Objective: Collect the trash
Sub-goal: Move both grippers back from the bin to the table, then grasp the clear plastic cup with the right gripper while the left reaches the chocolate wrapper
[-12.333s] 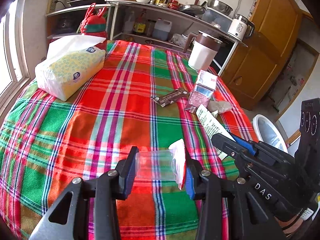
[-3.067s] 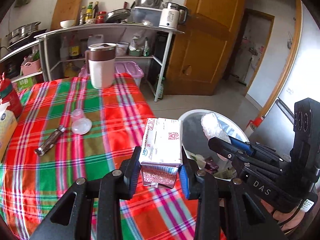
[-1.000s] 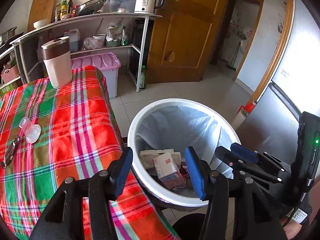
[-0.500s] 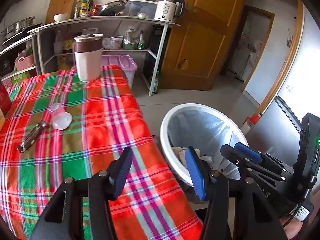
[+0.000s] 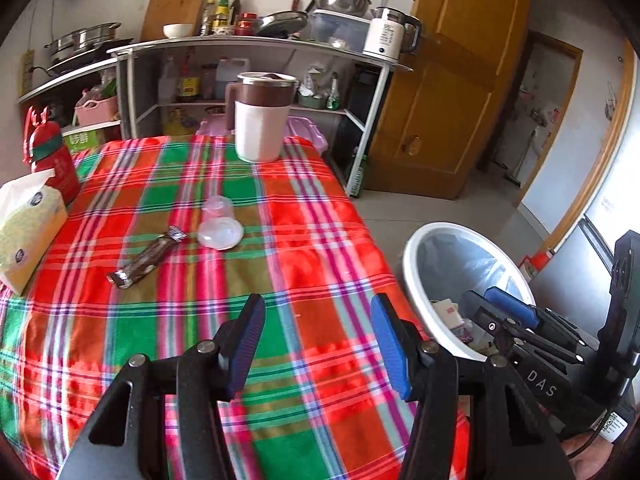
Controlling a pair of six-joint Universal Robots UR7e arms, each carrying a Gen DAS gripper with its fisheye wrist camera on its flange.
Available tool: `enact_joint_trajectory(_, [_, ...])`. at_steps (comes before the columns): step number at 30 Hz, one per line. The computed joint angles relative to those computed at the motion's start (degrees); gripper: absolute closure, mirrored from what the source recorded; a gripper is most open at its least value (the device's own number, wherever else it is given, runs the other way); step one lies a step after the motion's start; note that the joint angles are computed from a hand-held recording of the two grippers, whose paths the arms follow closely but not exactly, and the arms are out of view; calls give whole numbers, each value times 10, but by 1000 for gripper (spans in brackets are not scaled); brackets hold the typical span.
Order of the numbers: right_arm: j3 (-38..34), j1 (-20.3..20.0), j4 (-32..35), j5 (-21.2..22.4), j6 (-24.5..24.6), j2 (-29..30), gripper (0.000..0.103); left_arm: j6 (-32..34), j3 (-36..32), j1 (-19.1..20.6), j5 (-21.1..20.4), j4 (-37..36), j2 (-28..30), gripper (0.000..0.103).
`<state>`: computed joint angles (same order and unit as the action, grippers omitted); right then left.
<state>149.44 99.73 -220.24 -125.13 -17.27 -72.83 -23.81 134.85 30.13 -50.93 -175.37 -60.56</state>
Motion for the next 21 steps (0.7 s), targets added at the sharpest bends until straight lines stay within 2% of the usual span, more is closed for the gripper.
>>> enact_joint_trajectory(9, [-39, 23, 23, 2, 6, 52, 58, -14, 26, 41, 46, 25, -59, 46])
enact_joint_trajectory(15, [-65, 34, 40, -6, 6, 85, 57, -7, 26, 84, 53, 34, -80, 46])
enact_joint_trajectory(21, [-88, 37, 57, -9, 6, 110, 57, 22, 11, 122, 40, 29, -83, 43])
